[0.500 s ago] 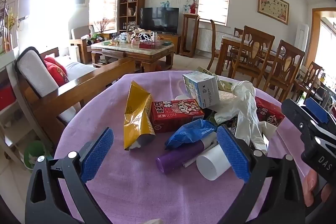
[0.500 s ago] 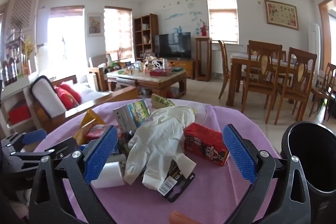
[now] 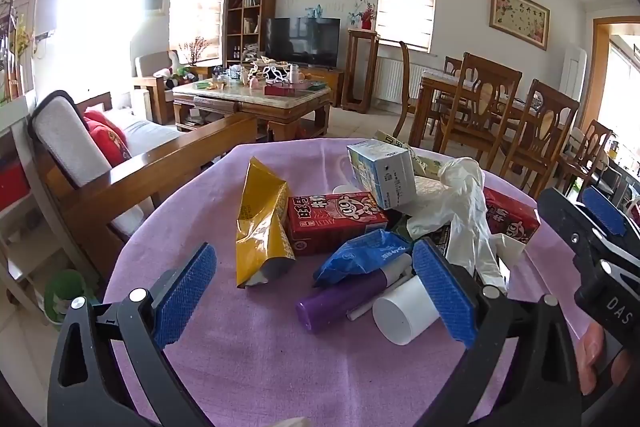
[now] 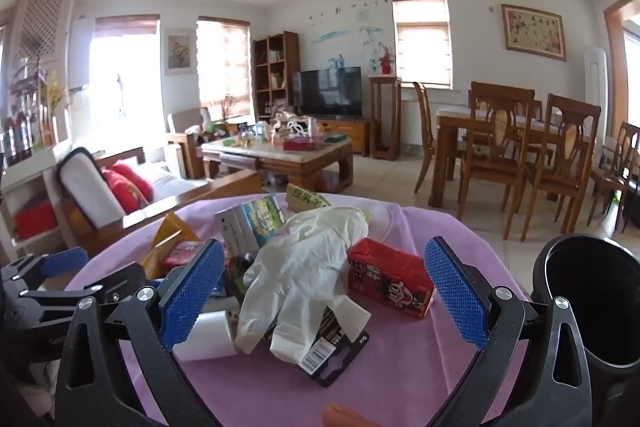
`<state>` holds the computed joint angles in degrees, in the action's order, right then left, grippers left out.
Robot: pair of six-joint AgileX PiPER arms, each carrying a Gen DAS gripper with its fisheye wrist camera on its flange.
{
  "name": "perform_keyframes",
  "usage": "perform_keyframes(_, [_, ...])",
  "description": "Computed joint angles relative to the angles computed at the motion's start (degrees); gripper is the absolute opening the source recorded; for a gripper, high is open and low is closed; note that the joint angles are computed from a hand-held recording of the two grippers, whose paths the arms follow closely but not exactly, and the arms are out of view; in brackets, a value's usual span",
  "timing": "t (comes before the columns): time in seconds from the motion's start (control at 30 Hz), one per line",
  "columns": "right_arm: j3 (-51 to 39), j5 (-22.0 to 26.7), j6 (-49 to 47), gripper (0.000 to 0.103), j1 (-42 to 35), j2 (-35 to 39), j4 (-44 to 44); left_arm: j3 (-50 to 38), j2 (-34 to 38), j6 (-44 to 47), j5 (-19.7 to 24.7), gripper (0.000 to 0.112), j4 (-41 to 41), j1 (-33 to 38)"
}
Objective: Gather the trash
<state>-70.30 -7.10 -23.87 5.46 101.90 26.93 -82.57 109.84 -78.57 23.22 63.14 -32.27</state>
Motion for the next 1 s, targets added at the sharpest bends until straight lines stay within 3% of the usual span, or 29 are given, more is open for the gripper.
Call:
perform_keyframes(0.23, [-0.66,0.46,-5.1,0.098,0.25,0.28,5.49,-0.01,0.12,-0.72,0.0,0.098,0.74,-0.07])
perform_keyframes(0.6, [-1.48,0.74,-3.4,0.098,-0.14,0.84,4.37,-0.26,0.18,-0.57,0.15,0.098,0.7,-0.2])
perform_keyframes(0.77, [-0.85,0.13,3.42,0.098,-0.56,0.65,-2.07,-0.19,0.07,-0.6,0.25,0.098,0.82,-0.25])
perform_keyframes(1.0, [-0.76,0.23,4.64,0.098,-0.61,0.48,-3.14,0.08,-0.13,-0.7,0.22,0.098,0.92,-0.2])
